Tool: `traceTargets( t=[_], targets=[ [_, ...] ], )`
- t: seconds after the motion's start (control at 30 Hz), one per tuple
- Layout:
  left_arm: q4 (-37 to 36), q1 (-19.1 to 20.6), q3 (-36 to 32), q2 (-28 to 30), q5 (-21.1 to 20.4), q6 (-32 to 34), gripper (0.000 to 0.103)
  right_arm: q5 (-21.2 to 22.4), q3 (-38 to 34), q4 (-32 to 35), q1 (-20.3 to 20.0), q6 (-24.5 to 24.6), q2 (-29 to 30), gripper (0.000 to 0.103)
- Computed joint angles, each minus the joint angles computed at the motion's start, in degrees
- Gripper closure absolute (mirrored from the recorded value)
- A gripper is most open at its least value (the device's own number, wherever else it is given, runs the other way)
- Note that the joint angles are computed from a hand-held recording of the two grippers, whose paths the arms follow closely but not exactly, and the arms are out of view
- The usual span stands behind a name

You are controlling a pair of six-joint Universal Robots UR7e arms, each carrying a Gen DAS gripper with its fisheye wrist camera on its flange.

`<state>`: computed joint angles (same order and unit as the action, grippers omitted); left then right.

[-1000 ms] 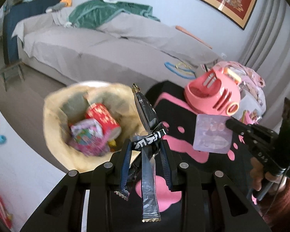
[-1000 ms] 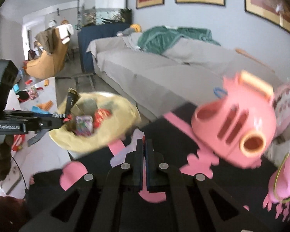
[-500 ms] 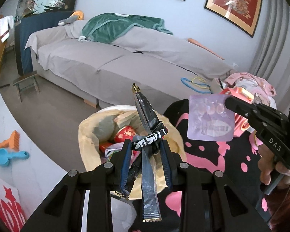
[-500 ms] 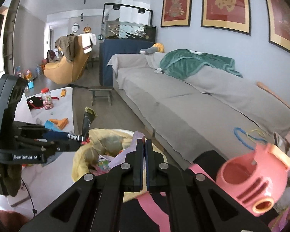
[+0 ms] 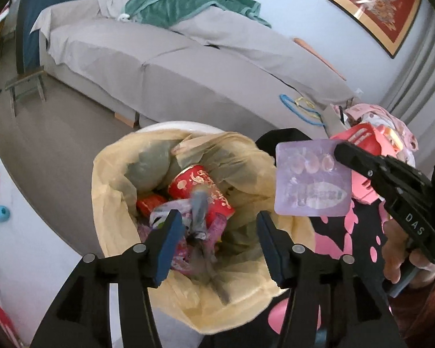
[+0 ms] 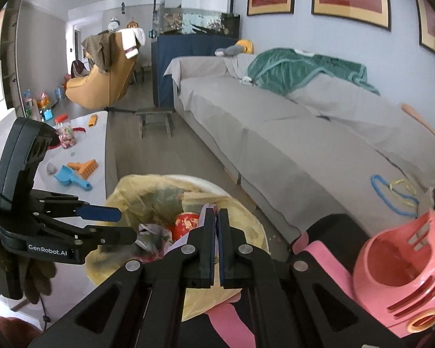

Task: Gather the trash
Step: 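Open the left tool to drop the strip while the right drops the tray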

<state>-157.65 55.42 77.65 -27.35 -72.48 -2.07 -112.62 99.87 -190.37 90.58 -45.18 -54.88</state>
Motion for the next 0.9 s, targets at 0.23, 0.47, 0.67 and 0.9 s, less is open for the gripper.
traceTargets(
  t=[0.23,0.47,0.67,0.9],
  targets=[
    [-6.46,1.67,1.39,-0.99,2.14,-2.55,0.049,2.14,-2.79,5.36,-1.18,3.54,1.78,0.102],
    [-11.44,1.78,3.85,-2.21,10.59,-3.93,0.049,5.21,-7.01,11.67,-1.37,7.22,5.81,0.102],
    [-12.28,1.85,5.99,-3.02,13.34,-4.42,0.049,3.68,-12.02,26.10,-2.08,13.20,9.26,0.100],
    [-14.15,0.89,9.31,-4.08,15.42,-4.97,0.053,1.00,-11.31,27.81,-2.75,16.48,9.68,0.096]
  ],
)
